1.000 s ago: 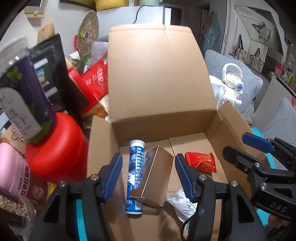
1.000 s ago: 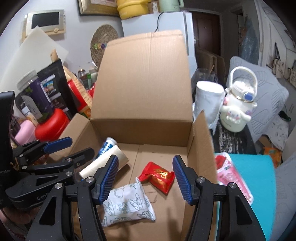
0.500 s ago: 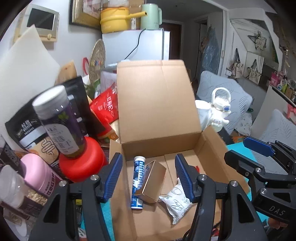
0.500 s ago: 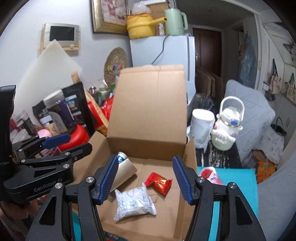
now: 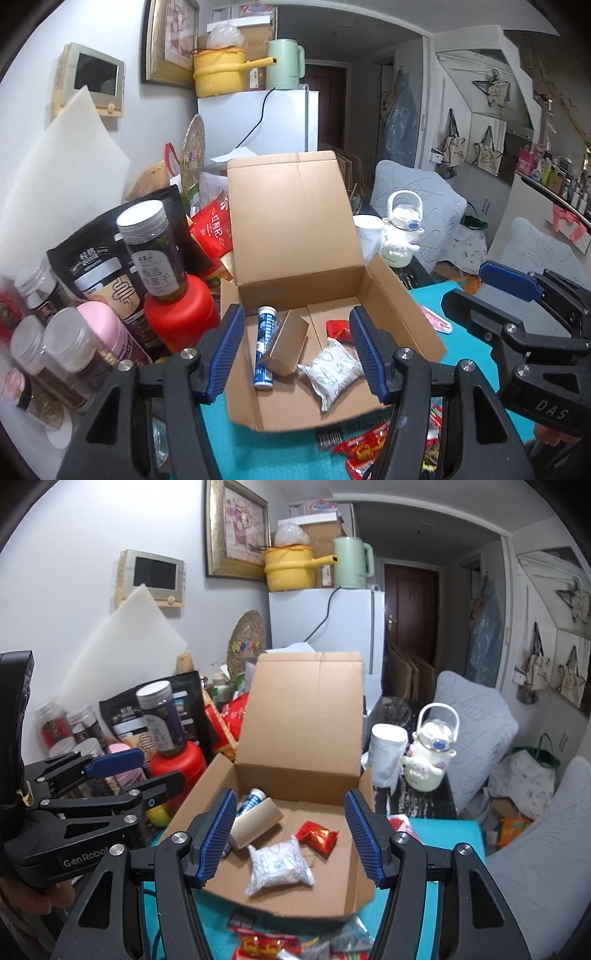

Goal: Organize snacks
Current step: 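Withdraw both tools from the box back toward the remaining snacks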

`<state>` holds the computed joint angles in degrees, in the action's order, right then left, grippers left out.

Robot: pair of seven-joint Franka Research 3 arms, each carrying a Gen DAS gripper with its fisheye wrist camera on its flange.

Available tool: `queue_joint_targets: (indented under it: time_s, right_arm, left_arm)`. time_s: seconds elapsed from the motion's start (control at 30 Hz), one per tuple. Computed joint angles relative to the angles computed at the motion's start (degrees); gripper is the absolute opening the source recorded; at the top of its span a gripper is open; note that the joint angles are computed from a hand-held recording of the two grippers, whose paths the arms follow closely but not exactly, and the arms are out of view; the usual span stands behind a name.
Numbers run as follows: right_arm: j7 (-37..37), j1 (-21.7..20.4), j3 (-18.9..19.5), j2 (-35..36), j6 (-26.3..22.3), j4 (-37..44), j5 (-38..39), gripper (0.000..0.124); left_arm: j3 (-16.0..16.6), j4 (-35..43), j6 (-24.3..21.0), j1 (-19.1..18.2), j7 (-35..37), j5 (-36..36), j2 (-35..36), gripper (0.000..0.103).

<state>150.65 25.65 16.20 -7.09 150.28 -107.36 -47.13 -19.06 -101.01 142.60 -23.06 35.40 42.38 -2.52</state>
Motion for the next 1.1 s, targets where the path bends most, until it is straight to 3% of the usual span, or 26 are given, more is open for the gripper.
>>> queue_joint_targets:
  time_s: [0.23,0.37,0.8,1.1]
  right_arm:
    - [3.8,-0.7,3.5,-6.5,-2.1,-5.3,-2.0,0.062]
    - [6.3,-2.0,6.0,-9.8,-2.2,-8.4,-2.1,0.066]
    - [11.5,-5.6,13.3,-18.5,-3.5,-17.3,2.5,0.066]
    - [14.3,-7.3,17.6,-22.6,-4.3,-22.0,5.9,0.066]
  left_arm:
    - [-1.3,-7.2,2.1,-0.2,0.3,-1.8,-7.2,0.059]
    - [-3.5,-11.1,3.0,0.9,-2.0,-0.1,-11.1,0.078]
    - [-6.0,-21.9,6.4,0.9,-0.7,-5.5,-21.2,0.078]
    - [-5.7,-27.7,9.0,-1.3,2.1,-11.0,-24.4,0.078]
